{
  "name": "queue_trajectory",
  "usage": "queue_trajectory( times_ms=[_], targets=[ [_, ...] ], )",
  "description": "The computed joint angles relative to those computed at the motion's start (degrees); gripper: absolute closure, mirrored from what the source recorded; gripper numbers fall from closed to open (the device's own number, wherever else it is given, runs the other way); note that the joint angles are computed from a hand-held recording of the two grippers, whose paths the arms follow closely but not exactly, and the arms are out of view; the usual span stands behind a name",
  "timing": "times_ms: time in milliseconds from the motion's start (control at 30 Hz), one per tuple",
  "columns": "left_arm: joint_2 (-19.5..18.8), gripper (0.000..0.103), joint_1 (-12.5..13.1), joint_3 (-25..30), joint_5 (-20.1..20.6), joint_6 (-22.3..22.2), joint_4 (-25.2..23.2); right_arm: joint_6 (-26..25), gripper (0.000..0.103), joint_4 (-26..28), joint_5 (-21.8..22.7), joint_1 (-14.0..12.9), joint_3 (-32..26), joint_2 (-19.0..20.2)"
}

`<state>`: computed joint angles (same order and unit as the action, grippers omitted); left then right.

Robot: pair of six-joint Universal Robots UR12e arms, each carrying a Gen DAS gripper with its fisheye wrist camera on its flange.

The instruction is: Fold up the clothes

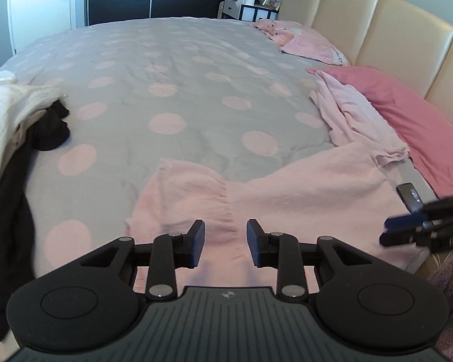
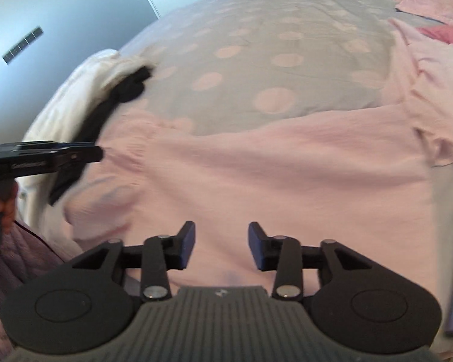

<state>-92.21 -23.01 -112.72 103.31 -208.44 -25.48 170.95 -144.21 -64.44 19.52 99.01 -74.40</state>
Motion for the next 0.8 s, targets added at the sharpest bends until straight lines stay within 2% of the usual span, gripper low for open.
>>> queue_trajectory(
  times_ms=[100, 167, 233, 400, 500, 700, 800],
  targets=[
    [-1.21, 0.076, 0.06, 0.88, -1.76, -0.75, -0.56, -4.22, 0.054, 4.26, -4.67, -1.85, -1.82, 0.09],
    [-1.98, 0.076, 0.16, 1.63, -1.86, -0.80, -1.66, -4.80, 0.054, 5.95, -7.38, -3.09, -3.21, 0.91],
    [-2.65, 0.076, 0.35, 2.34, -2.09, -1.10, -2.92, -4.93, 0.054, 8.21, -7.85, -4.57, -4.68, 2.00],
    [-3.89, 0.076, 0.56, 3.25, -2.17, -1.81, -6.69, -0.81, 0.054, 11.06, -5.44, -7.52, -6.41, 5.15],
    [-4.62, 0.076, 0.35, 3.86, -0.27, -0.83, -10.57, 2.06, 0.054, 10.97, -2.93, -8.35, -6.19, 6.32],
    [-5.50, 0.076, 0.87, 4.51, 0.97, -1.60, -16.58, 0.36, 0.054, 9.22, -3.54, -7.97, -6.43, 7.66],
    [-5.35, 0.076, 0.63, 4.52, 1.75, -1.74, -17.05, 2.25, 0.054, 7.68, -3.34, -8.21, -6.38, 7.41]
  ],
)
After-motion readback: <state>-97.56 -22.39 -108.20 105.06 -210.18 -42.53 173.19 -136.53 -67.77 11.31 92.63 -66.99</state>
